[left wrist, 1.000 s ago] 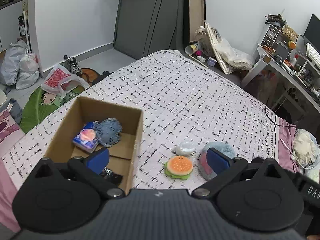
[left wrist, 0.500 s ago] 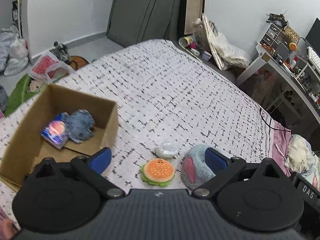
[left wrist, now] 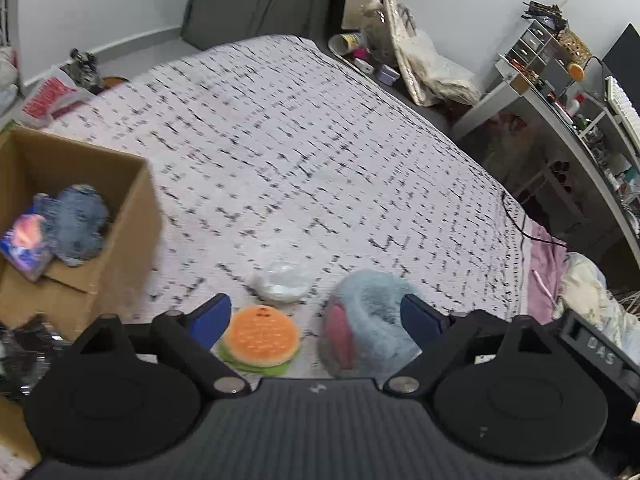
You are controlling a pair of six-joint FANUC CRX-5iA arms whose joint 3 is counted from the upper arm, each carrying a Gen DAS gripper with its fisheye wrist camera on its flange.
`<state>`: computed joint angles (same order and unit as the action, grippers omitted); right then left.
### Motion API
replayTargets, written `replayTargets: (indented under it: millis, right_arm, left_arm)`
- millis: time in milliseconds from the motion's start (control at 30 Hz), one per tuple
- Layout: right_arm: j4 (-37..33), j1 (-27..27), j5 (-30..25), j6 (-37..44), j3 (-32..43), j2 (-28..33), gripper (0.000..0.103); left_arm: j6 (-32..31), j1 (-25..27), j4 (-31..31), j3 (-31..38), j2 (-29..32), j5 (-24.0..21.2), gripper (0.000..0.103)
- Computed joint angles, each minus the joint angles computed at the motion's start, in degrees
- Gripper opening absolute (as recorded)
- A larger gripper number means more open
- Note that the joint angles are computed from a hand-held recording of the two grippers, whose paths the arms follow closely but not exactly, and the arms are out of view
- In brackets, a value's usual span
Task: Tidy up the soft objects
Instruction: 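Close the left gripper on the light-blue fluffy plush, then carry the light-blue plush with the left tool over the box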
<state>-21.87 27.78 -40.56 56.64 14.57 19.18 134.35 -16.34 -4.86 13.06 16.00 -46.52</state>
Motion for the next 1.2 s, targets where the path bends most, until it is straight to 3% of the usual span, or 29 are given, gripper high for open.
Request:
replayTargets:
  millis: [133,300,400,500,600,700,967,1200]
  right_arm:
    - [-0.61,-0.25,-1.82,-0.66,2.19,2.19,0.077]
    - [-1.26,-0.61,-2.86,-1.6,4.07,4.4,0.072]
    - [-1.59,-0.86,-3.81,-1.95,5.09,5.54,0.065]
    - [-3.01,-1.14,-4.86,-0.43,6.02,6.47,0.053]
    - [-4.76,-1.45,-4.97,1.34,6.29,6.59,0.036]
    - [-4.05,-1.21,-4.6,1.64,5.86,6.0,0.031]
    - [-7.23,-1.67,-3.1,4.61,4.45,3.7,0.03]
    - [-14.3,-2.61,-1.52,11.13,3.71,1.12,0.029]
  left_arm:
    - [-3.48,0.88,5.25,0.0,2.3,2.36,0.073]
    - [-6.17,1.25,9.6,-1.23,4.12,5.95,0.064]
    - [-6.97,1.4,11.88,-0.84,5.8,5.44,0.054]
    - [-7.89,1.59,15.13,-2.44,6.24,7.57,0.04]
    - [-5.57,1.08,13.01,-1.11,6.68,6.43,0.032]
    - [-5.57,0.92,12.29,-1.06,6.3,6.4,0.025]
    - [-5.2,1.27,12.3,-3.64,3.26,8.41,0.02]
    - [-5.87,1.69,10.67,-4.64,-0.86,8.39,0.02]
